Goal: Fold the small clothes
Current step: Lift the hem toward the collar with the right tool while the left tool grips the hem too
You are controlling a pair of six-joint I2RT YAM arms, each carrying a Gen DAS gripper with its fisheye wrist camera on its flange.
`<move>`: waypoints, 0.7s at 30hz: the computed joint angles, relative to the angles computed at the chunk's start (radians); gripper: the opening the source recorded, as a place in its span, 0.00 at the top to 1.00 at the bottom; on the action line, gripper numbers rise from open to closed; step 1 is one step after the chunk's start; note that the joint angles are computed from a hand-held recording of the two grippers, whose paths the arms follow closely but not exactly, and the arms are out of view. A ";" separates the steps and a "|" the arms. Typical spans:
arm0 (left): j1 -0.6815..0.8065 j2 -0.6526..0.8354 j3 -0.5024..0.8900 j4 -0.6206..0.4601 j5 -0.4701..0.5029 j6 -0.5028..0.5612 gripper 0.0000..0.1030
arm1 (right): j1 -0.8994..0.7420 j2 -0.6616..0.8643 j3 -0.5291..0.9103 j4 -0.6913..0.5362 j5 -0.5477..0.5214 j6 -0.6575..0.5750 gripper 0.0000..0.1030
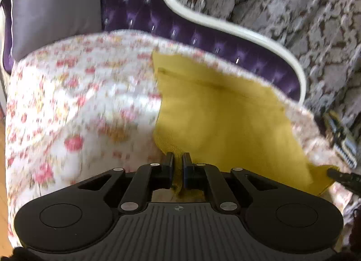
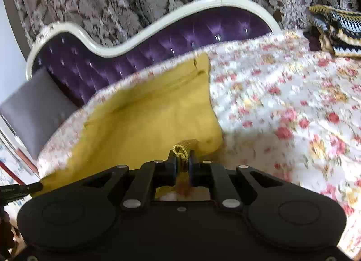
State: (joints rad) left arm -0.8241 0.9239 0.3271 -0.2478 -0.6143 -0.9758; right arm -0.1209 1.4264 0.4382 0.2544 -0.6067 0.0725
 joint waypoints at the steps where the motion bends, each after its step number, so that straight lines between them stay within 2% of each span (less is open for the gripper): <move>1: 0.016 -0.012 0.006 0.006 0.005 0.026 0.92 | -0.001 0.004 0.010 0.013 -0.012 0.017 0.83; 6: 0.150 0.002 0.036 0.119 0.078 0.174 0.94 | 0.019 0.086 0.109 0.067 -0.026 0.088 0.83; 12: 0.372 0.162 0.091 0.318 0.192 0.331 0.94 | 0.070 0.254 0.304 0.097 0.017 0.160 0.83; 15: 0.457 0.260 0.117 0.398 0.254 0.374 0.94 | 0.107 0.351 0.423 0.071 0.059 0.185 0.83; 21: 0.556 0.482 0.199 0.505 0.304 0.413 0.94 | 0.164 0.526 0.624 0.005 0.126 0.198 0.83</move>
State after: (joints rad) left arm -0.2683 1.4060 0.5265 0.2572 -0.3104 -0.5625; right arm 0.0430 1.9526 1.0626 0.2589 -0.4807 0.2703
